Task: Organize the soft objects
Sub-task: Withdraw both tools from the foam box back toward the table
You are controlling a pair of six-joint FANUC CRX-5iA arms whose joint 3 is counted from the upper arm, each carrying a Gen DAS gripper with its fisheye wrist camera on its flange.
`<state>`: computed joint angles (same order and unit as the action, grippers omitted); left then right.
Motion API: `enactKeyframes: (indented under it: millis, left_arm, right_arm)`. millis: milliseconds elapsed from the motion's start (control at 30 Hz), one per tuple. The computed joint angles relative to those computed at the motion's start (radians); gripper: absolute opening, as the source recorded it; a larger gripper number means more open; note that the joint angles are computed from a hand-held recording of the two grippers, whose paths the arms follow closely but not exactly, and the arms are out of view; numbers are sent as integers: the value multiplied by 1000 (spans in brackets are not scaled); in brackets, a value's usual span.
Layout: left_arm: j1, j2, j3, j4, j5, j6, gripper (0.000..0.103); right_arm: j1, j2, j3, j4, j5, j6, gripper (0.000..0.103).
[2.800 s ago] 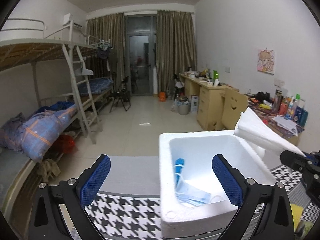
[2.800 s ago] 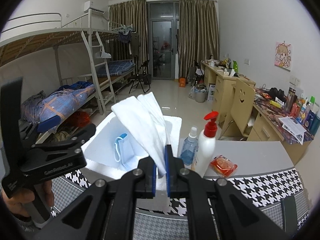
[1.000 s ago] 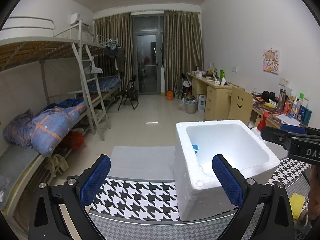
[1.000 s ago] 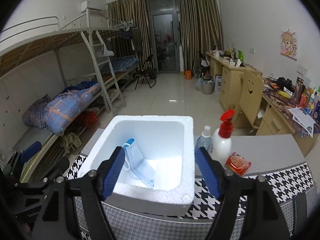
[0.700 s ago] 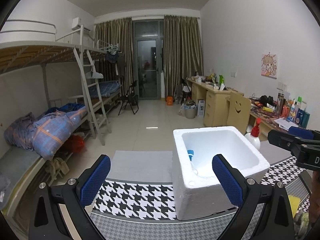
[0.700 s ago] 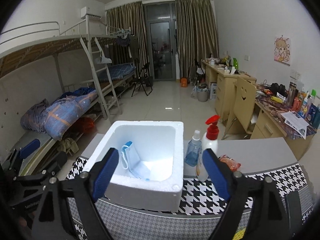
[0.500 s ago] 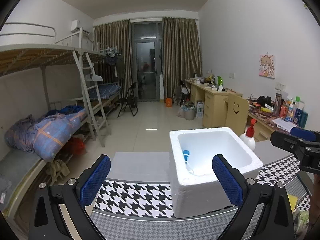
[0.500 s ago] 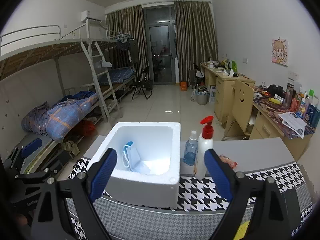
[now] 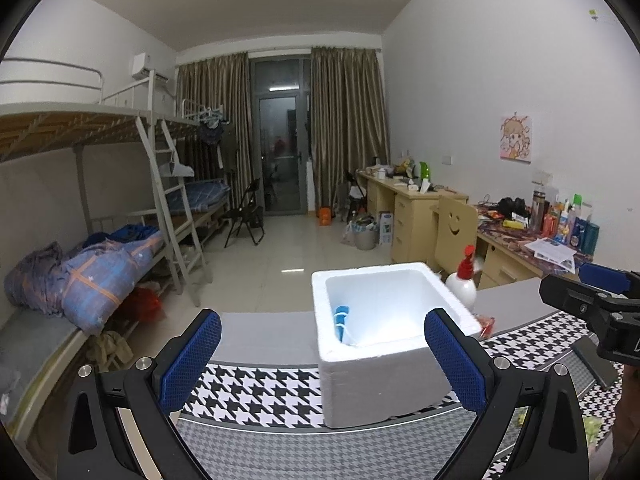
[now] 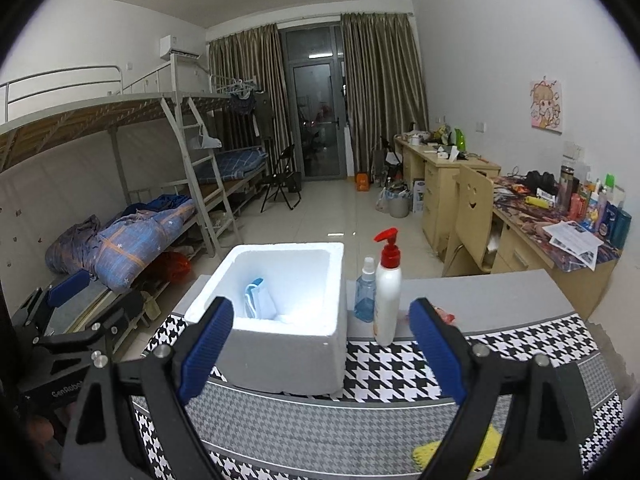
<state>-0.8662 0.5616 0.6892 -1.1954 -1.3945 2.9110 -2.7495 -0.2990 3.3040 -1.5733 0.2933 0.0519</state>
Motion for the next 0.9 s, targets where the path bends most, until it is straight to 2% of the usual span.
enactKeyframes:
  millis: [267, 367, 533, 700, 900]
  left_arm:
    - [-44, 4, 14, -38, -16, 3, 102]
    - [-59, 0, 8, -50, -17, 14, 102]
    - [-75, 6, 10, -49, -16, 20, 102]
    - [-92, 17, 17, -48, -10, 26, 102]
    - [-116, 33, 33, -69, -21, 22, 102]
  right_arm:
    - [35, 71, 82, -232, -29, 234, 92]
    - [62, 95, 107, -368, -55, 349, 92]
    - [76, 123, 137, -448, -72, 436, 93]
    - [105, 151, 164, -611, -96, 582, 94]
    - [115, 182, 192, -709, -107, 673, 95]
